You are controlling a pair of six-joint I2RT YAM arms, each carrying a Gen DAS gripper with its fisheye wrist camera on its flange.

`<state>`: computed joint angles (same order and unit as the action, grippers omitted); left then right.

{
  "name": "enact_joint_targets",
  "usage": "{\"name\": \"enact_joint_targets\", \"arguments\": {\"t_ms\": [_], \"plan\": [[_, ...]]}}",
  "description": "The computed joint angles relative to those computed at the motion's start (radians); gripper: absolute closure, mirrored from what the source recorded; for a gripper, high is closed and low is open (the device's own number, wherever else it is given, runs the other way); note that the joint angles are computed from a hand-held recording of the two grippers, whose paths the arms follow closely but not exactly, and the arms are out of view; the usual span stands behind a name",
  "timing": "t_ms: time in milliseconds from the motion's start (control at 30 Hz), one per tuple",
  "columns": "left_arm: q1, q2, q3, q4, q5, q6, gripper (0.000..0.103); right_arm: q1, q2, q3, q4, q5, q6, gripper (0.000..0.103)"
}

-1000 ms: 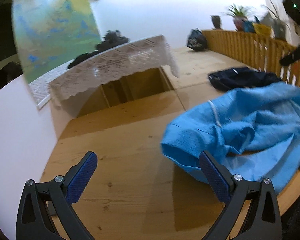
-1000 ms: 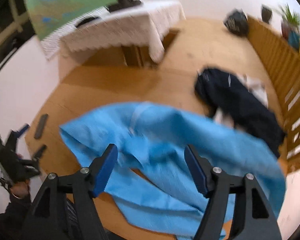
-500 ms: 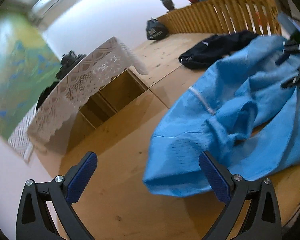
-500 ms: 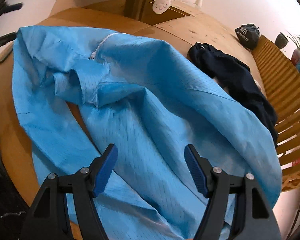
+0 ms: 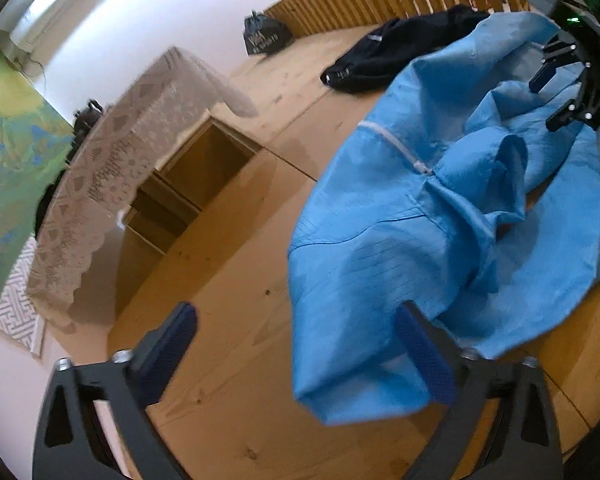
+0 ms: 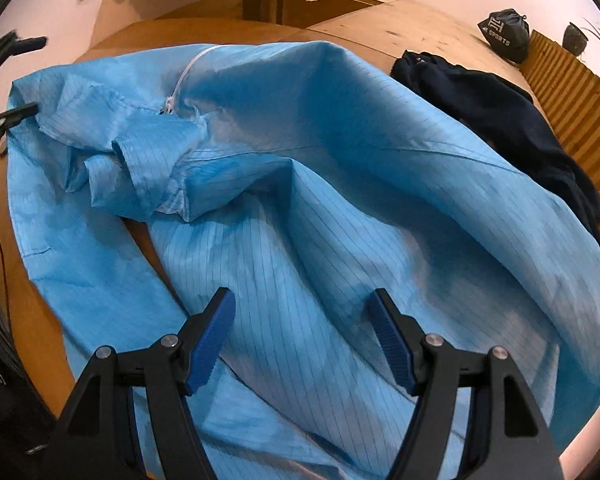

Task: Fold clothes
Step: 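Lay the light-blue coat flat on the open table with the right gripper, then grasp the coat hem with the left gripper while the right gripper holds the coat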

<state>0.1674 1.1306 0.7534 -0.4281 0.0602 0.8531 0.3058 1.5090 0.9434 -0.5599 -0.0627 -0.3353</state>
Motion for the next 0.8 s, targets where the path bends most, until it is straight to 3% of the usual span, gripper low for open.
{"name": "enact_joint_targets", "arguments": {"t_ms": [67,133,367,467,700,733,767,800], "plan": [[0.005,0.080,0.054,-0.071,0.028,-0.021,0.072,0.006,-0.016,-0.008,0.005,0.023,-0.030,0.034],[0.021,0.148,0.104,-0.135,0.075,-0.046,0.089,0.010,-0.038,-0.022,0.016,0.052,-0.067,0.034],[0.144,0.174,0.184,-0.227,0.275,-0.091,0.100,0.008,-0.041,-0.008,0.037,0.121,-0.141,0.034],[0.188,0.173,0.198,-0.229,0.300,-0.081,0.100,0.026,-0.009,0.028,0.055,0.120,-0.170,0.034],[0.233,0.183,0.192,-0.218,0.326,-0.076,0.100,0.109,0.170,0.094,0.085,0.243,-0.194,0.035],[0.229,0.189,0.200,-0.219,0.327,-0.087,0.100,0.097,0.174,0.112,0.057,0.213,-0.166,0.047],[0.240,0.189,0.206,-0.225,0.341,-0.092,0.101,0.084,0.177,0.131,0.029,0.179,-0.136,0.086],[0.251,0.188,0.212,-0.232,0.356,-0.097,0.101,0.071,0.181,0.149,0.002,0.145,-0.106,0.100]]}}
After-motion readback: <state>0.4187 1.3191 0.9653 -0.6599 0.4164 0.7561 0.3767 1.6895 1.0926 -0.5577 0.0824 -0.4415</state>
